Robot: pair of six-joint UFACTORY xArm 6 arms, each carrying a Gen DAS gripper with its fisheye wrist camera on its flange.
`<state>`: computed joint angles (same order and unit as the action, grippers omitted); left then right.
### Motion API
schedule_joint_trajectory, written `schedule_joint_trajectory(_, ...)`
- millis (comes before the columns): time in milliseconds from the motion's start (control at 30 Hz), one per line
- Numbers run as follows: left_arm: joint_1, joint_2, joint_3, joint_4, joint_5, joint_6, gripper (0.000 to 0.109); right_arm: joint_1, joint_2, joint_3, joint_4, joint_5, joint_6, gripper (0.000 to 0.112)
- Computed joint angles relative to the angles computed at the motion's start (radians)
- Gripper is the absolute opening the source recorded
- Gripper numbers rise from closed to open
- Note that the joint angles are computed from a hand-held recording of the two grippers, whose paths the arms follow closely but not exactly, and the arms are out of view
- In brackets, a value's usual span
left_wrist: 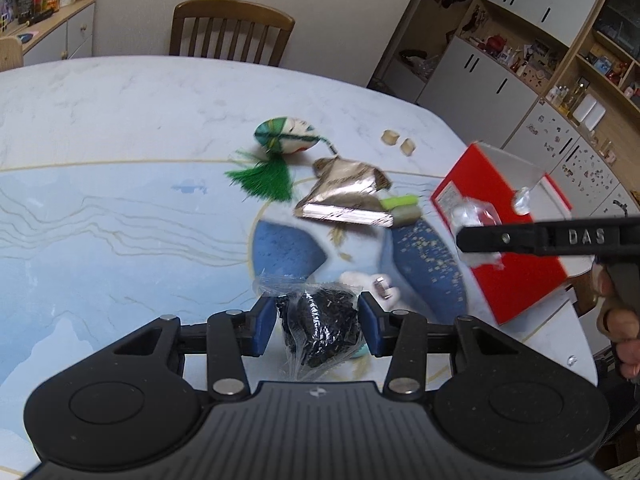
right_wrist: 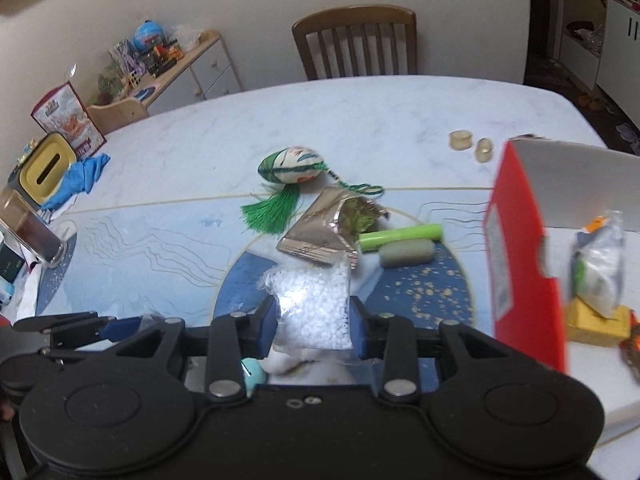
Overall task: Organize objects
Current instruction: 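Lift the black bag with the left tool while the right tool carries the bead bag toward the shoebox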
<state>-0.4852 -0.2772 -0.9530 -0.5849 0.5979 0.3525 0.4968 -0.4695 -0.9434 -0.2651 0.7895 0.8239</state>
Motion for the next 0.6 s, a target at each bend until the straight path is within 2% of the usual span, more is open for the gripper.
schedule_joint_trajectory(333,-0.089,-0.003,-0.072,0.03,0.026,-0.063,0.044,-0.014,-0.199,0.079,-0.021,0.089,0.009,0.036)
schedule_joint_trajectory(600,-0.195,0.048,-0.142,0.092,0.004,-0.146,0.044,-0.093,-0.369,0.155,-0.03,0.156,-0.009,0.036)
